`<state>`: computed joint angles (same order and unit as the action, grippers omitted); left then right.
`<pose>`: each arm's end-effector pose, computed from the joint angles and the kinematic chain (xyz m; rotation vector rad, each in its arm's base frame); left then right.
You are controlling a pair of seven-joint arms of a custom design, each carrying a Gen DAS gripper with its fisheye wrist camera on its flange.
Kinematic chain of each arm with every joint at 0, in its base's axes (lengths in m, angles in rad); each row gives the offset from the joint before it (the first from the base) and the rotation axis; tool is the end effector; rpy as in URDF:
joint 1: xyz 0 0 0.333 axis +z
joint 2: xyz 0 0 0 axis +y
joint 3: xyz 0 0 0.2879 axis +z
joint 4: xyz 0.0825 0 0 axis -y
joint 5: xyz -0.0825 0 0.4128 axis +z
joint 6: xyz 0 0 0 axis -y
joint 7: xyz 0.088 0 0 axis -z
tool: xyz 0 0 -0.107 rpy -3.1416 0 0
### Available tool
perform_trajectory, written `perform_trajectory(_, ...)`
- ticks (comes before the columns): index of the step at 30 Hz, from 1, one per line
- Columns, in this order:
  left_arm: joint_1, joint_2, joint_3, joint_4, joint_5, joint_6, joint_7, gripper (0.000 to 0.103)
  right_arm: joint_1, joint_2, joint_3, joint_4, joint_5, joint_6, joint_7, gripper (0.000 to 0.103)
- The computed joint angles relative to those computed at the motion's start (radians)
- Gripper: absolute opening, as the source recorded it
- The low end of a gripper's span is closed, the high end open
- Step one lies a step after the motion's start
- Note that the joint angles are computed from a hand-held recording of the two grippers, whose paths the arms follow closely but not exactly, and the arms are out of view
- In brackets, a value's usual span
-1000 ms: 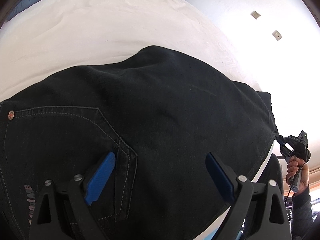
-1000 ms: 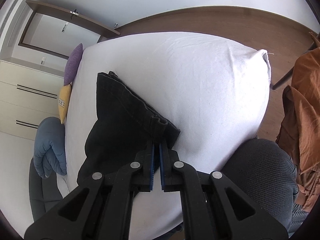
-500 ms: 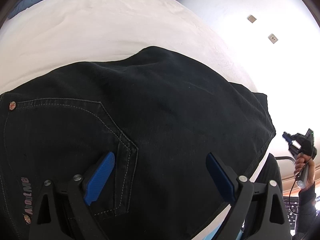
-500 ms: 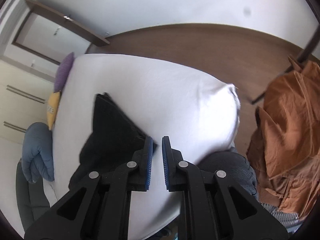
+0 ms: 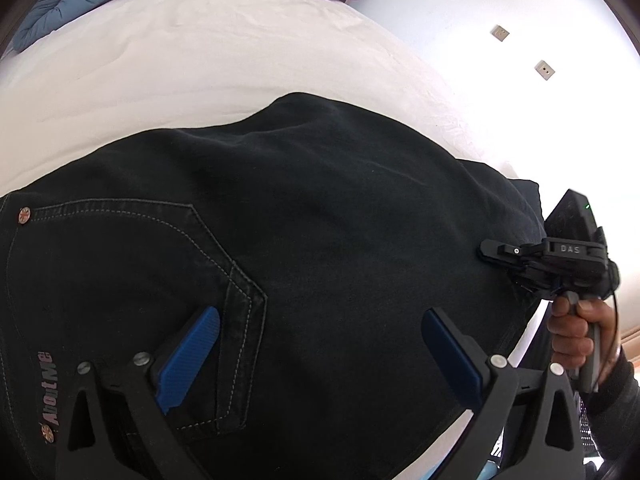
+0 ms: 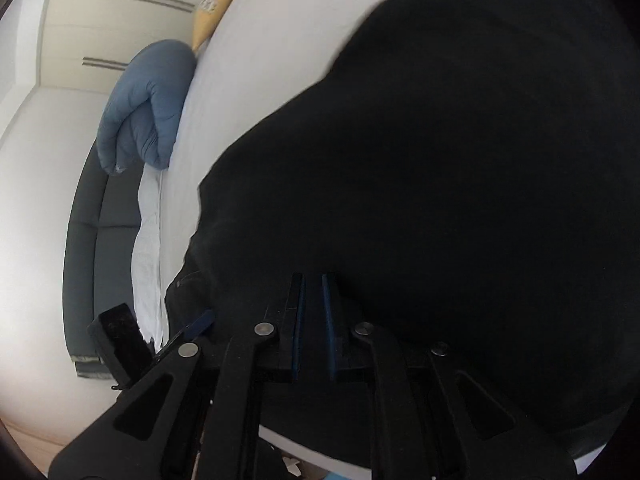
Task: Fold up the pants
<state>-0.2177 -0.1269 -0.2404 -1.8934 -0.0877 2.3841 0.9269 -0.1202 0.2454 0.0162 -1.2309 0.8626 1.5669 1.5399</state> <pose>0.5357 -0.2725 0.5911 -2.2714 1.8145 -0.9135 0.6518 0.0124 0.6524 -1.6429 1.6902 0.6361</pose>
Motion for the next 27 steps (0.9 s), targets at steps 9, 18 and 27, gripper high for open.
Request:
perform_trajectory(9,0.006,-0.031,-0.003,-0.024,0.021,0.006,-0.040,0.100,-0.153,-0.011,-0.119,0.019,-0.083,0.227,0.120,0.000)
perform_trajectory(18,-0.016,0.202,-0.007,0.300,-0.012,0.076,0.045,0.094,-0.134,0.066,0.007,0.235,-0.010,0.105,-0.004,0.001)
perform_trajectory(27,-0.022,0.507,0.024,0.602,-0.141,-0.047,0.146,0.064,-0.052,0.190,0.071,0.267,-0.082,0.025,0.041,0.000)
